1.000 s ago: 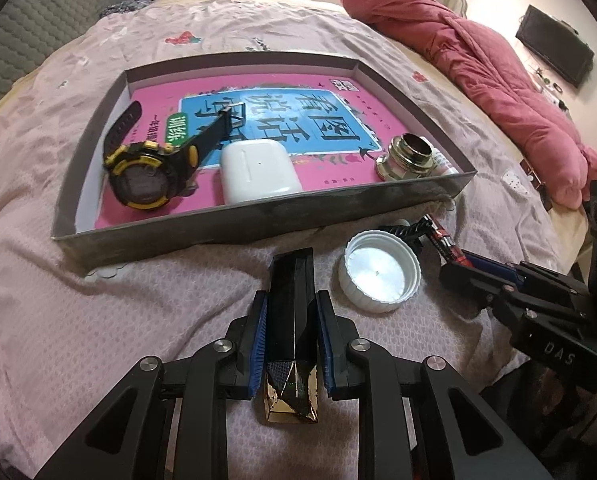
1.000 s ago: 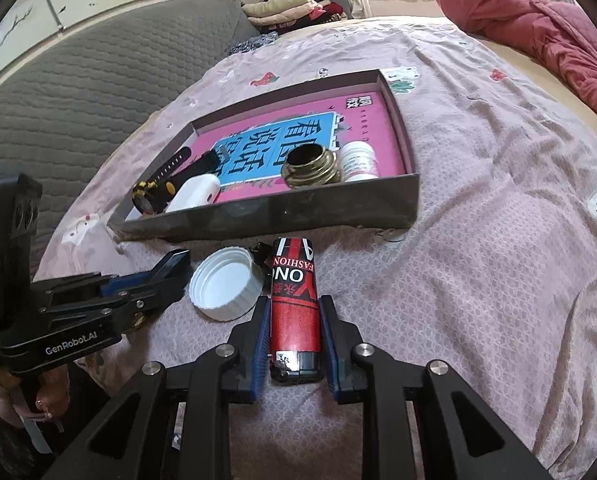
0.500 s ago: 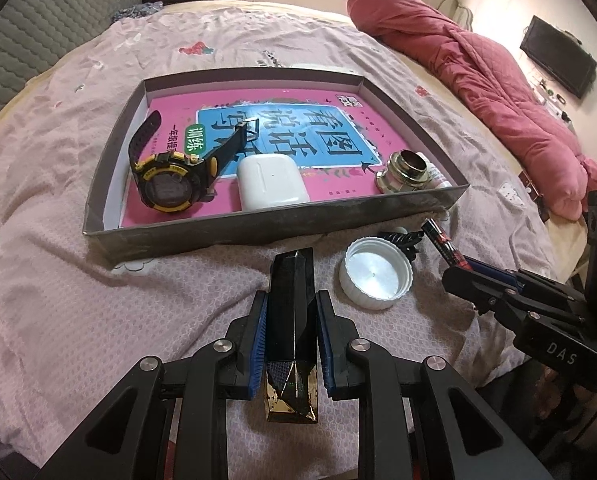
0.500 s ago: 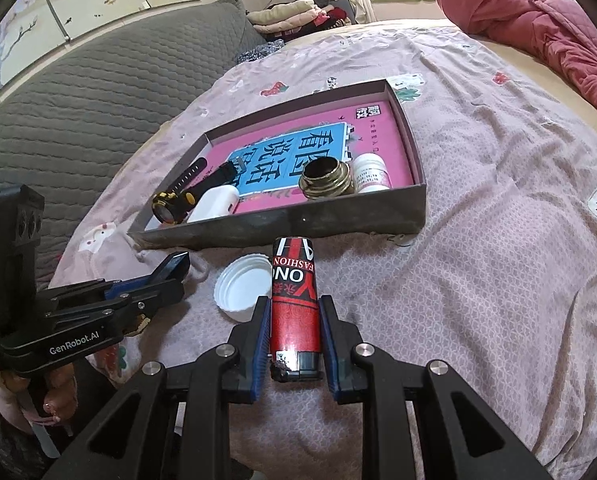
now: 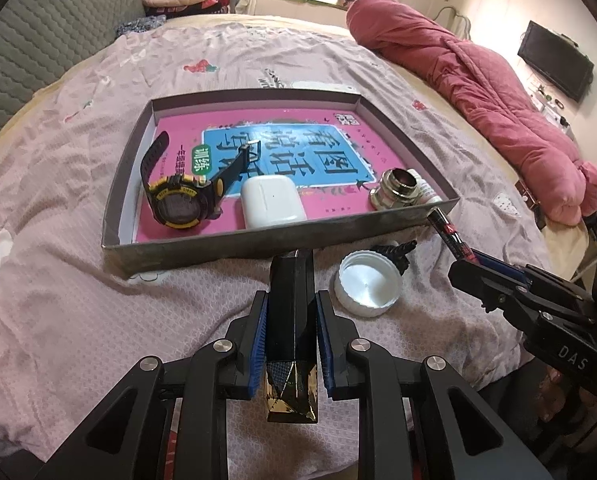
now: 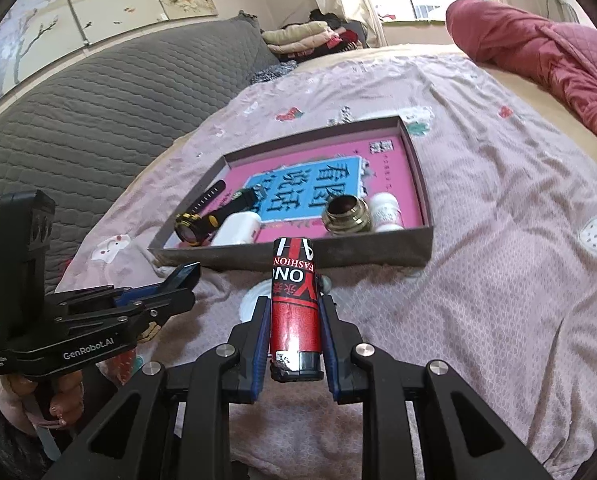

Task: Organize rigid objects
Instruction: 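Carry the tube with the left gripper and the lighter with the right toward the tray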

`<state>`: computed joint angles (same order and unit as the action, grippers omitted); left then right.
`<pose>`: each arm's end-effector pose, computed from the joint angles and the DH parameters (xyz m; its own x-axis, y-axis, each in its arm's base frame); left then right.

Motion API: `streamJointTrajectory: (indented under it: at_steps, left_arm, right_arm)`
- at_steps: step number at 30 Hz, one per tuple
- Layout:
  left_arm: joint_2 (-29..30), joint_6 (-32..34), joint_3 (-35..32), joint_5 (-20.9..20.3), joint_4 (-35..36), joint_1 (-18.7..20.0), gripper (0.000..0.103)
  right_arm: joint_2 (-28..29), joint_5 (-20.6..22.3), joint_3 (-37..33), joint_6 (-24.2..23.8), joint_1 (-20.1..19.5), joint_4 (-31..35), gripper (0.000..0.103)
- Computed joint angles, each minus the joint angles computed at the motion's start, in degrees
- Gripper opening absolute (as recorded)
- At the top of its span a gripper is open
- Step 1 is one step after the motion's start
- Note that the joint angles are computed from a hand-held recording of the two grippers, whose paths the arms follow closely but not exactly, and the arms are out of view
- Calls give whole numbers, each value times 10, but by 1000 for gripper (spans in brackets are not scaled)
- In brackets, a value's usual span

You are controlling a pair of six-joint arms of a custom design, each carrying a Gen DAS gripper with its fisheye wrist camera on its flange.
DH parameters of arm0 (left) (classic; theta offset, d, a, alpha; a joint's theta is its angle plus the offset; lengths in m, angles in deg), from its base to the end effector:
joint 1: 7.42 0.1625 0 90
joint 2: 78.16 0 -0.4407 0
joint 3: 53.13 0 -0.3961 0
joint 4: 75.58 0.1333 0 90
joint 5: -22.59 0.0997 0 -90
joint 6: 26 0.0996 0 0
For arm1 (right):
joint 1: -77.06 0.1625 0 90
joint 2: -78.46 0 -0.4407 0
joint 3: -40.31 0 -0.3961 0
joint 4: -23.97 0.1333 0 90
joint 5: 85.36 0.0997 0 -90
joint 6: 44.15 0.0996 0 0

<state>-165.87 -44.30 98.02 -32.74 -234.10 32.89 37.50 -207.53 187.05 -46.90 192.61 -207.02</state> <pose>-0.1069 -0.3398 0.1758 -0.7801 0.3622 -0.5102 0.5420 0.7985 -0.2620 0.2256 -0.2858 0.0588 -0.8782 -0.1234 0.4622 -0.3950 0.7321 -0.5550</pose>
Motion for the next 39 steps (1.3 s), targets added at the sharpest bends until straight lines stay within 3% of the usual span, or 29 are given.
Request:
streamJointTrajectory:
  at_steps: [27,39]
  left_arm:
    - [-36,-29,2,26,34,-37,23]
    - [-13,-14,-18,32,4,-17,23]
  right_arm:
    - [0,-10,-10,-17,37,-1,24]
    - [-1,-12,-28,-30,42,1,24]
